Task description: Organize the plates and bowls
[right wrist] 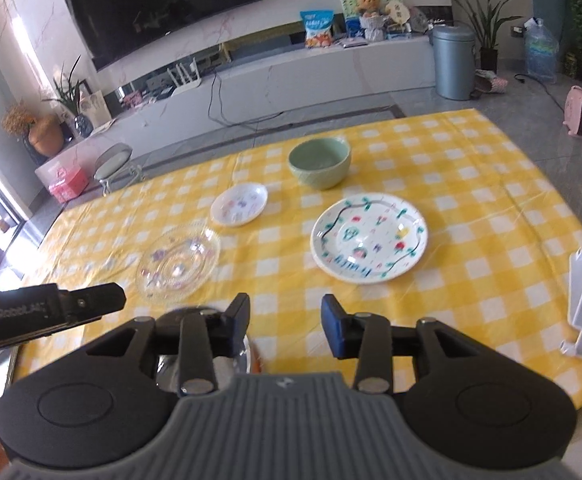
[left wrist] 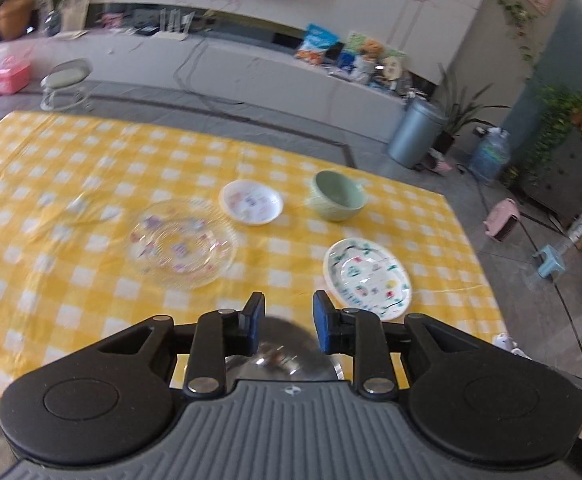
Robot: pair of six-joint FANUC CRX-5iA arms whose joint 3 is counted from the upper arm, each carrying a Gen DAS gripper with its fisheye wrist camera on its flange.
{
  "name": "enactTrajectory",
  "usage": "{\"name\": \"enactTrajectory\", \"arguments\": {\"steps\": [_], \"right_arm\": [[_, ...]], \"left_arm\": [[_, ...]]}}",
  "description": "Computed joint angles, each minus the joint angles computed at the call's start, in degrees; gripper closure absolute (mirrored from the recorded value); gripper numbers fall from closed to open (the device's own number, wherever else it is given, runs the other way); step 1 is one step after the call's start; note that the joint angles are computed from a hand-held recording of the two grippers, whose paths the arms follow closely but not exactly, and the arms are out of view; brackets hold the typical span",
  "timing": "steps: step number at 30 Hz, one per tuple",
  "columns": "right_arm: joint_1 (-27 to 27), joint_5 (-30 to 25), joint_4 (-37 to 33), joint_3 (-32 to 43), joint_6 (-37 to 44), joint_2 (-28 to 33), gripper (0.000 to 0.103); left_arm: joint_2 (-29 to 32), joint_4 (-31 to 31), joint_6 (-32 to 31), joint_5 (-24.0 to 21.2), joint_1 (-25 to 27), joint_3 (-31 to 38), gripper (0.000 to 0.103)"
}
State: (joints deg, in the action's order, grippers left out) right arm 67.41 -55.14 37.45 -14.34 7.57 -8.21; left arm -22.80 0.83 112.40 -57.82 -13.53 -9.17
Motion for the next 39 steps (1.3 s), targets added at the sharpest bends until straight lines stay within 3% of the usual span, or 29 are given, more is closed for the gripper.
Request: {"name": "enactTrajectory", "arguments": {"steps": [5, 12, 18, 22, 28, 39], "right_arm": [[-3.4, 0.1, 0.7, 0.4, 1.8, -0.4, 0.064], [-10.4, 2.2, -5.0, 4.0, 8.9, 1.8, 0.064], [-16.7, 2.4, -13.3, 11.3, 18.2, 7.7, 0.064], [-20.5, 1.4, -20.1, 18.4, 25.2, 13.0, 0.064], [-25.4, -5.1, -28.9, 34.1, 34.5, 23.9, 0.064], [-28.7, -18.6, -30.8, 58.8, 42.2, 43.4, 0.072]], "left_arm": [[3.4, 4.8, -8.1, 2.2, 1.3, 2.6, 0.073], [10.6, 9.8, -16.7, 1.8, 3.4, 7.6, 0.072], [18.4, 12.3, -19.7, -1.0, 4.6, 13.7, 0.072], [25.6, 10.3, -21.5, -6.0, 4.3, 22.1, 0.072], [37.4, 9.0, -23.1, -14.3, 3.9, 35.9, 0.072], [53.2, 5.1, -21.1, -22.3, 3.9, 53.7, 0.072]]}}
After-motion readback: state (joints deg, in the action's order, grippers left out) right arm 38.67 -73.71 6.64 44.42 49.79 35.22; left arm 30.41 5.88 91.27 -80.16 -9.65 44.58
